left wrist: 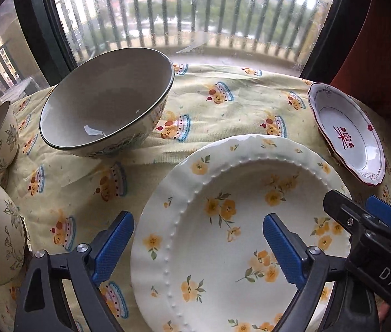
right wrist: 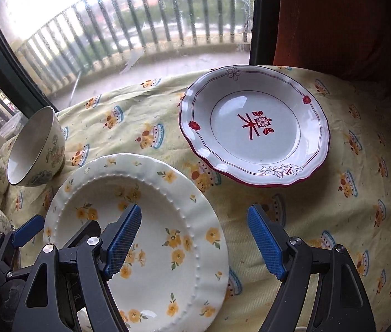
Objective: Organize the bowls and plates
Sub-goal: 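Move both grippers to the beaded-rim plate rim and close on it, then lift the beaded-rim plate with both grippers and carry it toward the scalloped plate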
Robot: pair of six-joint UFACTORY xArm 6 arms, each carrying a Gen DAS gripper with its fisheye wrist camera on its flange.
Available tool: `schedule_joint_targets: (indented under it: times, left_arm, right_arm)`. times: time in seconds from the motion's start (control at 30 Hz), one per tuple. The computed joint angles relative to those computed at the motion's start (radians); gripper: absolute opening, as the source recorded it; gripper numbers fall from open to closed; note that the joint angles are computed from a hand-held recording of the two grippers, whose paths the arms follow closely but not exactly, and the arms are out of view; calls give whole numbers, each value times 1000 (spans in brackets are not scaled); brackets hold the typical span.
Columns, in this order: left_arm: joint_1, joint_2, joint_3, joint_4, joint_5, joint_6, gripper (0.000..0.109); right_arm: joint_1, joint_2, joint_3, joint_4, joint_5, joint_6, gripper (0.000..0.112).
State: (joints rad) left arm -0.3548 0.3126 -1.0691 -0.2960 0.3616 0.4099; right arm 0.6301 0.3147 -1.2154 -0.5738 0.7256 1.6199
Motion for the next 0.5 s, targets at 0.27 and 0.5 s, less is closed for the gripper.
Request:
schedule_joint_targets:
  times: [0.27,0.5]
  left_arm:
    - [0,9,19,33,-18,-20,90]
    - [-2,4,26,19,-9,21,90]
  right_arm:
    - [-25,43,23,82,-112,-45,73]
    - [-6,51,-6,94,-58,-38,68]
